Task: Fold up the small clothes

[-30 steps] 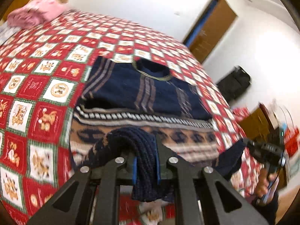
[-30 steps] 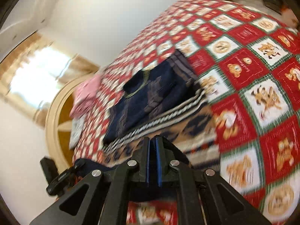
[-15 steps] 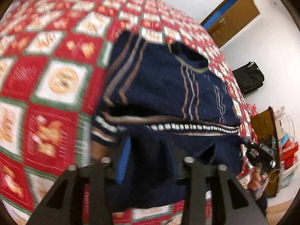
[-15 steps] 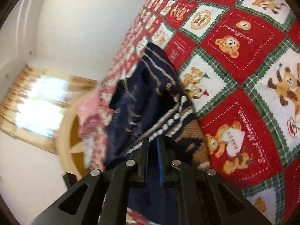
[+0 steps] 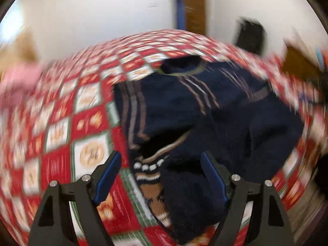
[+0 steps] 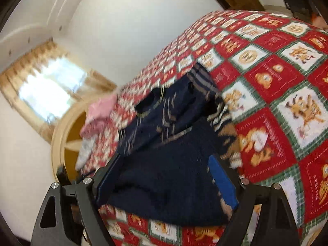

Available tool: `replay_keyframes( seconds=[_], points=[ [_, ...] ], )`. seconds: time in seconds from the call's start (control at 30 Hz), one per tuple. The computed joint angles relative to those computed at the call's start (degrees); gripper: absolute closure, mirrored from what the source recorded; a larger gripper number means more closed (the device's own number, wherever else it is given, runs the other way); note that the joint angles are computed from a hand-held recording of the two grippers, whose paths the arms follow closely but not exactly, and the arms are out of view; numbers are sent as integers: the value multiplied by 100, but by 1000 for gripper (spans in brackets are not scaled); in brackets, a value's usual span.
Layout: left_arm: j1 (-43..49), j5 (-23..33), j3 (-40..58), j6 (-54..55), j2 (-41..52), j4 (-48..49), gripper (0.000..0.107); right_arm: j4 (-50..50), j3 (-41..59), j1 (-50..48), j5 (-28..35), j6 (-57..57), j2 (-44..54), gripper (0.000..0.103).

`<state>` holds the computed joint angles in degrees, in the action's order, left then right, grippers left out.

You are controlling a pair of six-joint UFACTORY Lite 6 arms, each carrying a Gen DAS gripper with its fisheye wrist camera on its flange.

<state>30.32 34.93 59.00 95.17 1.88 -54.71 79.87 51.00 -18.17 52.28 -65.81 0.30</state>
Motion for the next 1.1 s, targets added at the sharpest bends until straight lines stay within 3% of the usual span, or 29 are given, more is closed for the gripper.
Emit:
replay_keyframes(
  seconds=[0.1, 0.2, 0.37, 0.5, 0.57, 0.63, 0.67, 0.83, 0.97, 1.03, 1.1],
  points=[
    [-249, -320, -367, 1365, -157, 162, 25, -260, -260, -109, 180, 28, -171, 17],
    [-367, -364, -306, 2042, -1, 454, 25, -367, -335, -103, 87, 132, -288, 17],
    [-835, -34, 913, 754, 1084, 1168, 25, -533, -185, -181, -13, 478, -138, 17],
    [-1037, 369, 1530, 31, 1650, 1248, 27, -906, -71, -11, -602, 697, -266, 17],
    [-975, 677, 1754, -257, 1828, 1140, 48, -1462, -15, 241, -1291, 942, -407, 17],
    [-819, 1146, 1922, -778, 1954, 935, 90, -1926, 212, 397, -1565, 1212, -233, 17],
    [-720, 1350, 1956, -969, 1987, 762, 95, -1999, 304, 409, -1572, 1225, -145, 17],
    [53, 2252, 1877, -1471, 1999, -543, 96, -2301, 947, 1015, -2138, 1151, 555, 18],
    [-250, 1402, 2023, -2397, 2296, -25, 95, -2872, 1696, 1558, -2620, 1392, 1392, 27],
    [-340, 1229, 1892, -2390, 2228, 136, 94, -3310, 1956, 1815, -2847, 1595, 1724, 28],
    [-426, 1162, 1751, -2207, 2044, 74, 82, -3757, 2110, 1972, -2888, 1905, 1967, 28]
  ],
)
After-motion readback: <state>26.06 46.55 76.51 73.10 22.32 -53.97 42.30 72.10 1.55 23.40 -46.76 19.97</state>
